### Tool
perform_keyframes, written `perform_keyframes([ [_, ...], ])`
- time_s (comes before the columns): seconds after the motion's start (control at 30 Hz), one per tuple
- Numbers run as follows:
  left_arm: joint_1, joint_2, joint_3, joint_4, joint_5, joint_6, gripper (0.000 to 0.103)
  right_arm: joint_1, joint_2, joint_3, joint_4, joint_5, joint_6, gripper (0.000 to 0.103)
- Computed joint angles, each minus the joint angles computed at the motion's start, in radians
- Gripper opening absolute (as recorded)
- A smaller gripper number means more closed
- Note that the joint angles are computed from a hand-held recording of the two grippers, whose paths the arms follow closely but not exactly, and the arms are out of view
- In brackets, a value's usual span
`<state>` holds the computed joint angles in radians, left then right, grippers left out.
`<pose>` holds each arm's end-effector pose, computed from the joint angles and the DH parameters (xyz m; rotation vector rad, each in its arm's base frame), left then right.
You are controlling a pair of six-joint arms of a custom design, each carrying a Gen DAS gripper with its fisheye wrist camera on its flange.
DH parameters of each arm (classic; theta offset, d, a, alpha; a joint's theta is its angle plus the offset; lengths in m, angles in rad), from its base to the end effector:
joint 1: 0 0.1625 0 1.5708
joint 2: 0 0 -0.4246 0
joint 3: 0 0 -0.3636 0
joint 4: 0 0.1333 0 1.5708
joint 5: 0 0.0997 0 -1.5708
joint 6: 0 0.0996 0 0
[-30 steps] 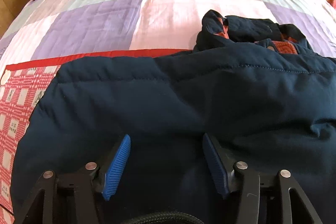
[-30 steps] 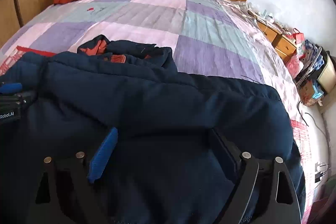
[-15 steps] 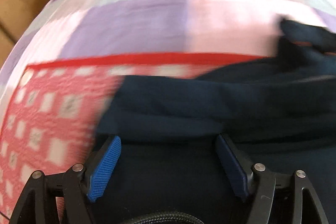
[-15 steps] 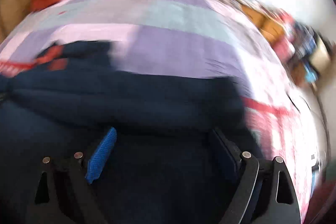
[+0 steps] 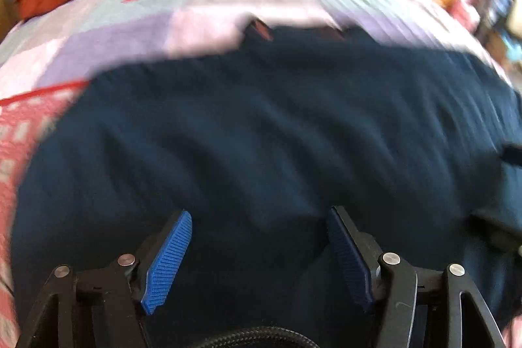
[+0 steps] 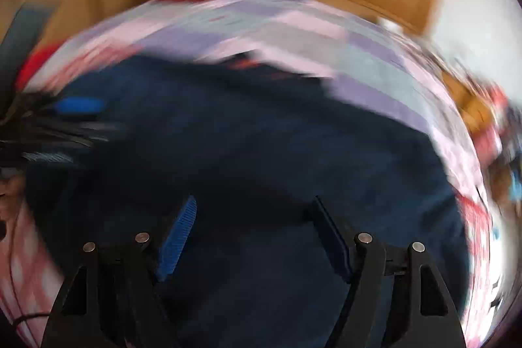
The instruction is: Fold large clothes
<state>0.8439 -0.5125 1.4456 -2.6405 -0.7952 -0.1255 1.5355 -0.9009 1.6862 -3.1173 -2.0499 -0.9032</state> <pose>-0.3101 -0.6542 0.0217 0.6550 2.3417 -0.5619 0.0643 -0.6566 0.2430 0.7716 -2.2055 0.5730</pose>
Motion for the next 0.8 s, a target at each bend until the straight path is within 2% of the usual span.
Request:
perform_keyframes([
  [0.03, -0.005, -0.010, 0.053, -0.044, 0.021, 0.025, 0.073, -0.005, -0.002, 0.047, -0.069, -0.015, -0.050, 0.077],
  [0.07, -0.002, -0.021, 0.086, -0.078, 0.024, 0.041, 0.074, -0.021, -0.012, 0.071, -0.096, -0.026, -0.058, 0.076],
  [0.13, 0.021, -0.058, 0.149, -0.148, 0.050, 0.074, 0.075, -0.082, -0.060, 0.088, -0.128, -0.051, -0.002, 0.077],
  [0.2, 0.045, -0.084, 0.181, -0.171, 0.153, 0.108, 0.075, -0.138, -0.110, 0.089, -0.179, -0.070, 0.010, 0.077],
  [0.23, 0.063, -0.104, 0.185, -0.167, 0.174, 0.110, 0.076, -0.160, -0.125, 0.075, -0.203, -0.104, 0.001, 0.076],
  [0.27, 0.073, -0.118, 0.184, -0.141, 0.189, 0.092, 0.077, -0.171, -0.132, 0.059, -0.221, -0.151, 0.009, 0.077],
  [0.33, 0.095, -0.146, 0.171, -0.040, 0.263, 0.017, 0.077, -0.219, -0.187, 0.025, -0.144, -0.179, 0.126, 0.079],
  [0.37, 0.110, -0.171, 0.162, 0.034, 0.264, -0.063, 0.078, -0.219, -0.192, 0.010, -0.132, -0.219, 0.151, 0.078],
  [0.4, 0.117, -0.184, 0.150, 0.082, 0.251, -0.120, 0.078, -0.210, -0.191, 0.007, -0.163, -0.257, 0.133, 0.078],
  [0.47, 0.100, -0.195, 0.154, 0.130, 0.264, -0.210, 0.075, -0.180, -0.196, 0.048, -0.263, -0.258, 0.065, 0.078],
  [0.57, 0.035, -0.188, 0.209, -0.026, 0.156, -0.147, 0.075, -0.123, -0.222, 0.156, -0.289, -0.161, 0.095, 0.078],
  [0.63, -0.012, -0.171, 0.241, -0.095, 0.061, -0.136, 0.075, -0.068, -0.213, 0.236, -0.245, -0.085, 0.124, 0.078],
  [0.7, -0.051, -0.133, 0.247, -0.124, -0.026, -0.129, 0.075, -0.021, -0.172, 0.280, -0.216, -0.047, 0.107, 0.078],
  [0.8, -0.069, -0.090, 0.262, -0.139, -0.017, -0.098, 0.076, 0.020, -0.088, 0.307, -0.258, -0.065, 0.028, 0.078],
])
